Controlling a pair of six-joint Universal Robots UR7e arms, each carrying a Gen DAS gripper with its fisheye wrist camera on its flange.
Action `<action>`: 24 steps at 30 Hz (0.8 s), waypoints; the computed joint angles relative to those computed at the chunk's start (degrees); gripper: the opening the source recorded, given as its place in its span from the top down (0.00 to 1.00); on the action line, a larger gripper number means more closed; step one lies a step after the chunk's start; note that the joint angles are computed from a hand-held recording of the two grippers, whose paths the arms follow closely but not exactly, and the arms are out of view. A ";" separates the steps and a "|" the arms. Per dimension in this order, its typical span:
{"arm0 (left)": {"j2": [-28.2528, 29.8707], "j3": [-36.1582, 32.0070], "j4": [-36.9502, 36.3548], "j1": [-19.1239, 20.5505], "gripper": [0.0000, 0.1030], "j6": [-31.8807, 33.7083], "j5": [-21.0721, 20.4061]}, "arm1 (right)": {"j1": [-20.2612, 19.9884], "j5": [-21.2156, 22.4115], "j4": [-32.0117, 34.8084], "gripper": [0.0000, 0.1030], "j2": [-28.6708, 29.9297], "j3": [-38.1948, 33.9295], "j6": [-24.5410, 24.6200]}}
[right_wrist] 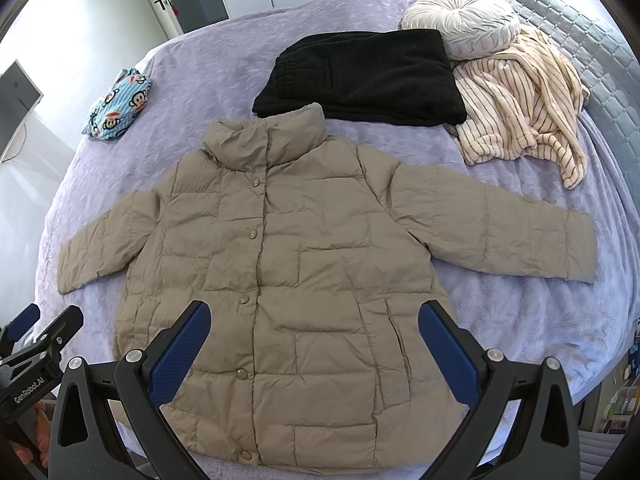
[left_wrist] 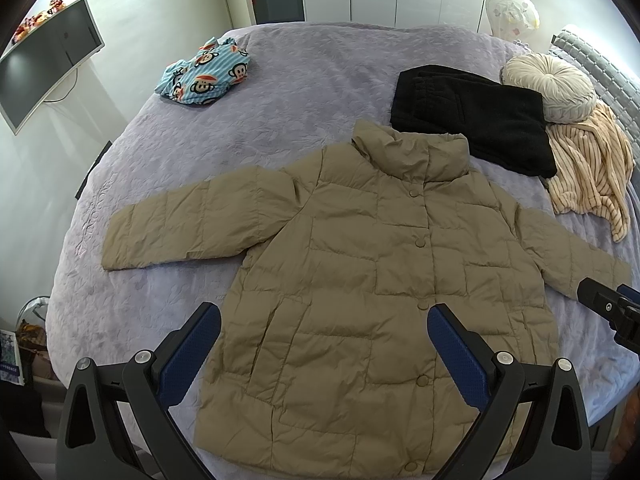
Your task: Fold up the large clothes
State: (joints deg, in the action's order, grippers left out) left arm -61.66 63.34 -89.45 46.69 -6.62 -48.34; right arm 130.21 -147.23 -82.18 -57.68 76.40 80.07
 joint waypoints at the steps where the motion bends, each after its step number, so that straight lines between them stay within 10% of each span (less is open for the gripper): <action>1: -0.13 0.31 -0.15 -0.07 0.00 -0.11 0.05 | 0.00 0.00 -0.07 0.00 0.01 0.01 -0.06; 24: -1.08 1.52 2.26 -0.76 0.00 -3.09 1.54 | -0.16 1.99 -2.92 0.00 -0.41 1.55 -1.45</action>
